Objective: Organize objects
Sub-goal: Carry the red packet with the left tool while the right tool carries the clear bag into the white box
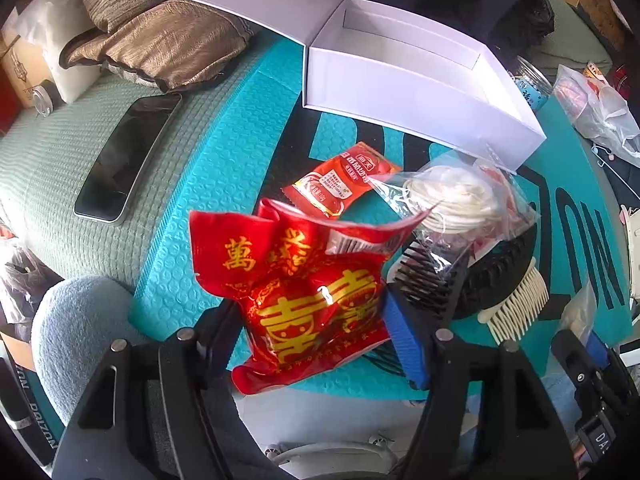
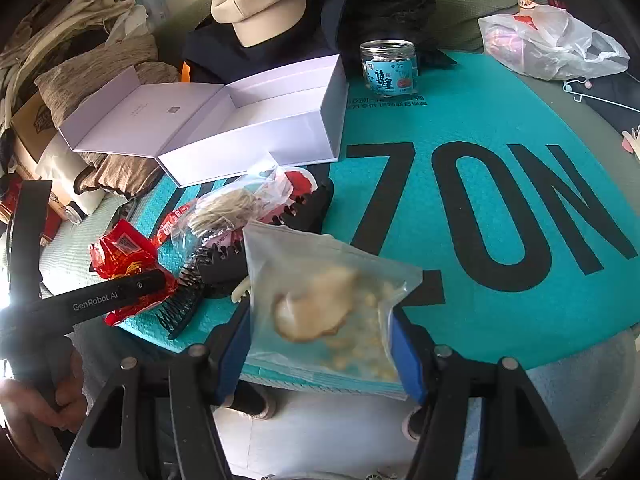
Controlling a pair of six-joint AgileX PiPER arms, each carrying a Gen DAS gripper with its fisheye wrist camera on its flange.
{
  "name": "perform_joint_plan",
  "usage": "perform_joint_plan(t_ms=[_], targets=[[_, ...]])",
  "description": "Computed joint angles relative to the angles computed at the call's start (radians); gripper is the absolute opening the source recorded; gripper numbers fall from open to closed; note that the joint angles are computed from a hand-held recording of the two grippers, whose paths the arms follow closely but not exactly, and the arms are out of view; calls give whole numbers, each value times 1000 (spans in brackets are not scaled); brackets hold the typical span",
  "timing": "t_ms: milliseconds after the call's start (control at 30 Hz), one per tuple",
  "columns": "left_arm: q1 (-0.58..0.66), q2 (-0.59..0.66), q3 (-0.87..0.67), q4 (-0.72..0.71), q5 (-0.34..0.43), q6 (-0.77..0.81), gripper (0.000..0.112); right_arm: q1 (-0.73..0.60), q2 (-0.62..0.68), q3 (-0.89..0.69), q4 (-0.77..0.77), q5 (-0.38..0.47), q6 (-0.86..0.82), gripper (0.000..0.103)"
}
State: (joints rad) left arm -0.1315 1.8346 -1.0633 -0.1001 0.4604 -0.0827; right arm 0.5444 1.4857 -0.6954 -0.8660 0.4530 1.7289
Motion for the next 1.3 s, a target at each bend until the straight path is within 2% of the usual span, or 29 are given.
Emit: perform_joint_plan(t_ms=[133,367,500,667,767,867,1067,1300], targets=[[-10,-32,26,62,-13,-56,65,3,-7,7,-8,0,14,64],[-18,-119,63,40,-6,-9,65,-2,-34,9,32,-8,-38,64],[-12,-164,48,-32,30,81,65,8,-45,-20,54,27,-105,64],[-15,-186,-8,-69,64,144,65,-49,-51,-53,165,-23,-272,63],[-22,-175,-57,-86,82,175,65,-60,-36,-88,151,-6,-303,63],[-26,-153,-115,-105,103,200,65,-96,-29,-115,186,-31,-376,63],[-20,-78,-273,-133,141,238,65,-192,18,-209,359,-65,-648,63],[-18,54,-502,-123,206,233,65,-266,116,-357,463,-58,-867,63]])
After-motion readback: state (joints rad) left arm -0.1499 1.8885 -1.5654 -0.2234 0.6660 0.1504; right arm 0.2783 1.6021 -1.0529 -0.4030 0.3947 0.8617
